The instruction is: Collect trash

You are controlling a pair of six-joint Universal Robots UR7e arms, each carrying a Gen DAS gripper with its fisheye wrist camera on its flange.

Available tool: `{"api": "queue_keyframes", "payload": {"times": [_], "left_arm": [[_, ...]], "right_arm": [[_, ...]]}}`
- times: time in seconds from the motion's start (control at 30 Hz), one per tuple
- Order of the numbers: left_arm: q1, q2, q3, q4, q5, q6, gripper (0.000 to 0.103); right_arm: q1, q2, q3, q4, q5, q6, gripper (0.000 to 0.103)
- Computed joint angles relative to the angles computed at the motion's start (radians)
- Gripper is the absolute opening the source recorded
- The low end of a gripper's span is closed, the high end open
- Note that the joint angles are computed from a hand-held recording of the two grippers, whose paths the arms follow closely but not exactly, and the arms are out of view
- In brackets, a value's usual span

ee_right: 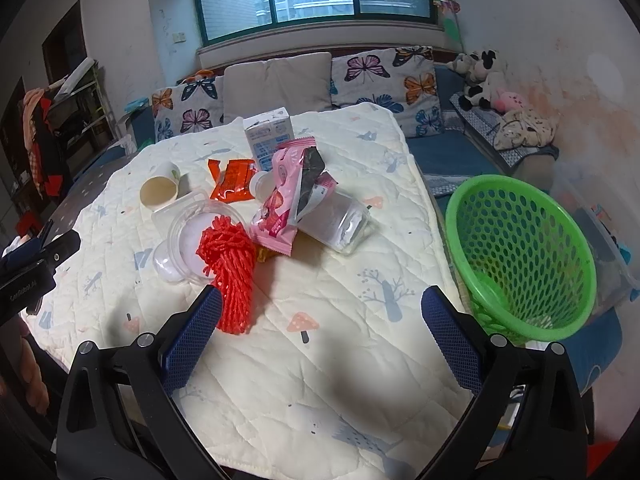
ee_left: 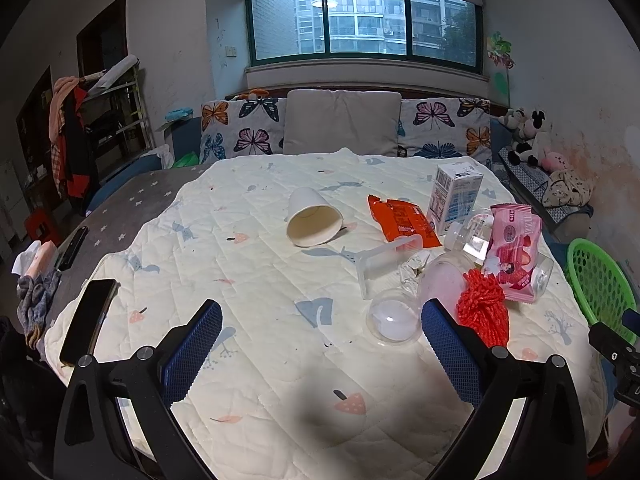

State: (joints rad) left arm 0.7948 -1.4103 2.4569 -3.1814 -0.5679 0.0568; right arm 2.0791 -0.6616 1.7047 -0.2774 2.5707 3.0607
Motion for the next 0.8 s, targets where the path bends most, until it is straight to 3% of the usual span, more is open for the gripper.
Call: {"api": "queue_keyframes", "payload": {"times": [0.4,0.8], "left_arm": [[0.026,0.019,-0.026,0.012,-0.003,0.002,0.097],[0.060,0.042,-0.069,-0.017,0.000,0.042,0.097]], "right_arm": [[-0.012,0.013,-0.028,0.018,-0.016,-0.018,0.099],[-0.037,0.055,-0.092,0.072,-0.083,-0.038,0.098]]}}
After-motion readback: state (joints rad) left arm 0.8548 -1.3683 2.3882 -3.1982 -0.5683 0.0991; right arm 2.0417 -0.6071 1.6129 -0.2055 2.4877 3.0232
